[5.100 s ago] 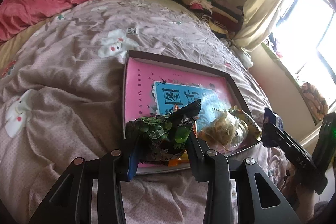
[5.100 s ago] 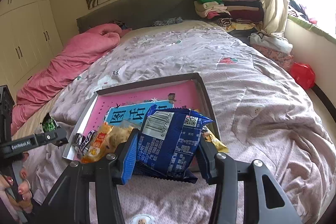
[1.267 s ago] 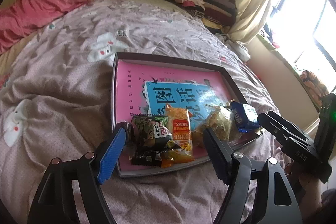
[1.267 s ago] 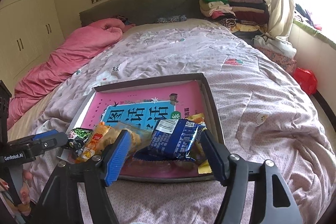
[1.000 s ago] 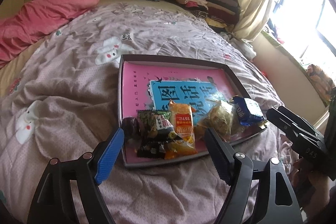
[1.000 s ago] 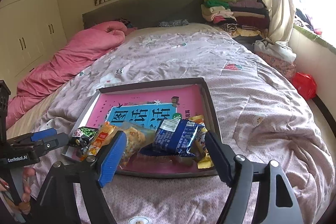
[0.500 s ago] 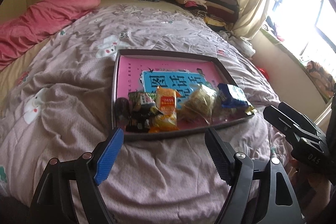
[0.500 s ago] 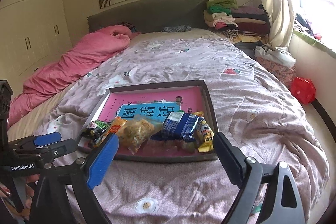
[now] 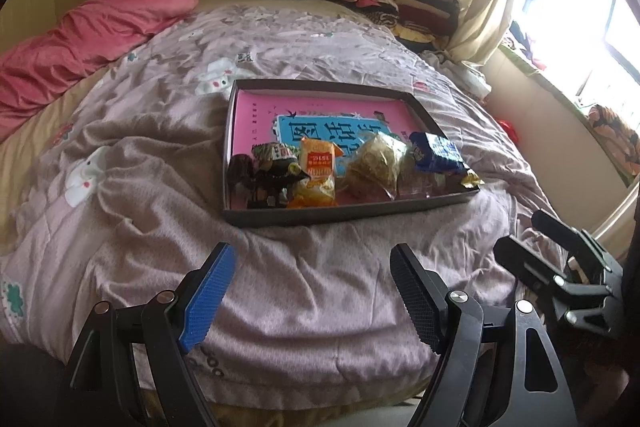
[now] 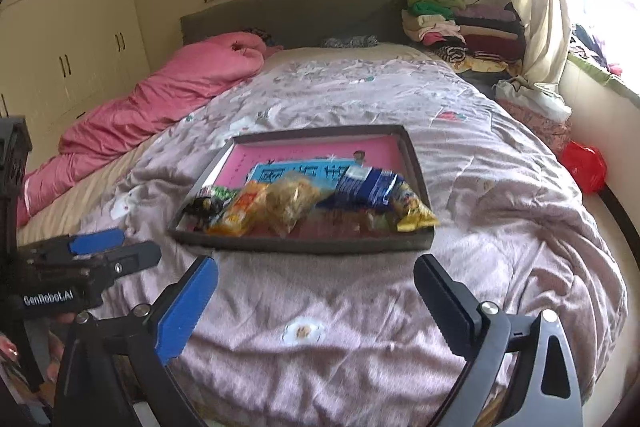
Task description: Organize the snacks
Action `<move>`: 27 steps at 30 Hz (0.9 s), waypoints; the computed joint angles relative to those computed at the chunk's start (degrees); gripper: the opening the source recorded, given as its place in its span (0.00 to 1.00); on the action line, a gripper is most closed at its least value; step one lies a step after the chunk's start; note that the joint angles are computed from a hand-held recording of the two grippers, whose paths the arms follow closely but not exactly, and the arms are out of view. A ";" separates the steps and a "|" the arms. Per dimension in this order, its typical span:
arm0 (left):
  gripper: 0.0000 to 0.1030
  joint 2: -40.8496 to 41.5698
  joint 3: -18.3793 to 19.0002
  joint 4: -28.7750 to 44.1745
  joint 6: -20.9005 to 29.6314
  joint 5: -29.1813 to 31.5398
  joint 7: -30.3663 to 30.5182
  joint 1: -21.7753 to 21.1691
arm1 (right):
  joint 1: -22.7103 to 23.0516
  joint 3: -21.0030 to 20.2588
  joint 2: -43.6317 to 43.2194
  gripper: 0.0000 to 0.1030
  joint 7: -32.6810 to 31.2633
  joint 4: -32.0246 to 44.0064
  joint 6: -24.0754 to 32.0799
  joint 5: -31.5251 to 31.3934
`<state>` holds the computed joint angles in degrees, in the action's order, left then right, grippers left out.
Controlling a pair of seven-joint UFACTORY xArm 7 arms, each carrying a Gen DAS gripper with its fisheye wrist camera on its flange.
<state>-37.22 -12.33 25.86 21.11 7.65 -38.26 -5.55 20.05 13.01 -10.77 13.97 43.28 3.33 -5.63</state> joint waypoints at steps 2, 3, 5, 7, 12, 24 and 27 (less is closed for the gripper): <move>0.79 -0.31 -0.43 -0.09 0.58 0.16 -0.15 -0.19 | -0.85 1.02 -0.81 0.97 1.76 -1.07 -0.02 -0.74; 0.79 -0.45 -0.60 -0.13 0.80 0.23 -0.29 -0.26 | -1.48 1.69 -1.48 0.97 2.95 -1.91 -0.16 -1.27; 0.79 -0.80 -0.95 -0.26 1.22 0.44 -0.61 -0.34 | -3.75 3.83 -2.47 0.97 5.44 -2.81 -0.13 -3.77; 0.79 -0.92 -1.20 -0.23 1.36 0.76 -0.89 -0.29 | -3.89 3.99 -2.91 0.97 5.98 -3.11 0.37 -4.71; 0.79 -1.48 -2.07 -0.11 2.76 1.90 -2.21 0.48 | -5.39 5.23 -3.65 0.97 8.42 -3.42 0.35 -7.49; 0.79 -0.99 -1.24 -0.26 2.79 2.09 -2.41 -0.25 | -3.26 2.79 -3.07 0.97 7.57 -3.68 0.69 -5.80; 0.79 -0.85 -1.39 -0.24 2.72 2.25 -2.58 -0.14 | -3.19 2.63 -2.79 0.97 7.43 -3.60 0.71 -5.62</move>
